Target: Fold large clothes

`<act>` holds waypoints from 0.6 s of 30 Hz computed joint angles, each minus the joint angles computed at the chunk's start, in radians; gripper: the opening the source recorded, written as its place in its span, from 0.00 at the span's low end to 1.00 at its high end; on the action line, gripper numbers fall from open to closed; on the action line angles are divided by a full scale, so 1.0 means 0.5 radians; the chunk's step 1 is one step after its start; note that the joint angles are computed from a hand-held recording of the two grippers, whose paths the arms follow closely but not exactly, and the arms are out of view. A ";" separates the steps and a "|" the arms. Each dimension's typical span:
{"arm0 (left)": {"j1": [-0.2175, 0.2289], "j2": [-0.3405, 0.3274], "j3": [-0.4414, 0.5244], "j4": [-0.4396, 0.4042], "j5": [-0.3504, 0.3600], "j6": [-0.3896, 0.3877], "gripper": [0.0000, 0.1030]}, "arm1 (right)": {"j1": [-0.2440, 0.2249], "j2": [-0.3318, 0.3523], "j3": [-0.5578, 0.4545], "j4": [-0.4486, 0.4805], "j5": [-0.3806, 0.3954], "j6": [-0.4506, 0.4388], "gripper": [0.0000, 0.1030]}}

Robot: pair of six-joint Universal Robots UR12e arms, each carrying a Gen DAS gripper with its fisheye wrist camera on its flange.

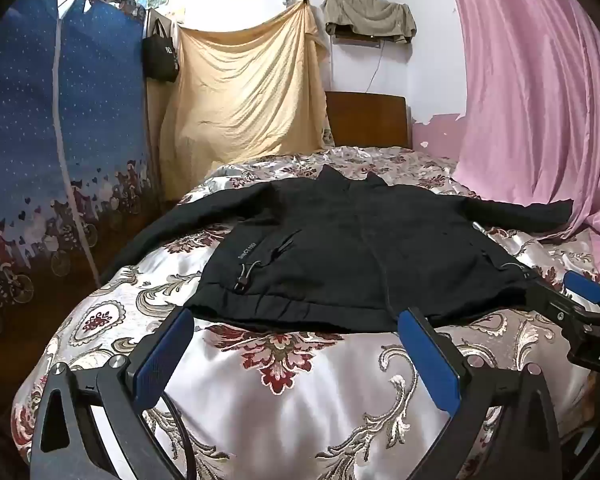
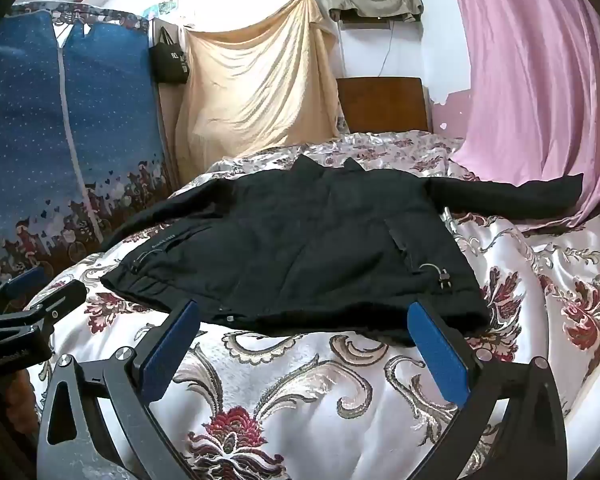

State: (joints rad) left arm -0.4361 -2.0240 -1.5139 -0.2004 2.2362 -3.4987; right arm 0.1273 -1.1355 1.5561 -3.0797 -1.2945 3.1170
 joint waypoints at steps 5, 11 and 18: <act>0.002 0.002 -0.002 0.002 -0.007 0.003 1.00 | 0.000 0.004 -0.003 0.001 0.001 0.001 0.99; 0.011 0.008 -0.011 0.010 -0.022 0.001 1.00 | 0.000 0.022 -0.018 -0.005 0.002 -0.011 0.99; -0.001 -0.001 0.001 0.002 0.005 0.006 1.00 | 0.003 0.013 -0.006 -0.018 -0.001 -0.018 0.99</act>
State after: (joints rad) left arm -0.4364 -2.0246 -1.5134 -0.1996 2.2384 -3.4959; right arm 0.1286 -1.1291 1.5534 -3.0885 -1.2950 3.1082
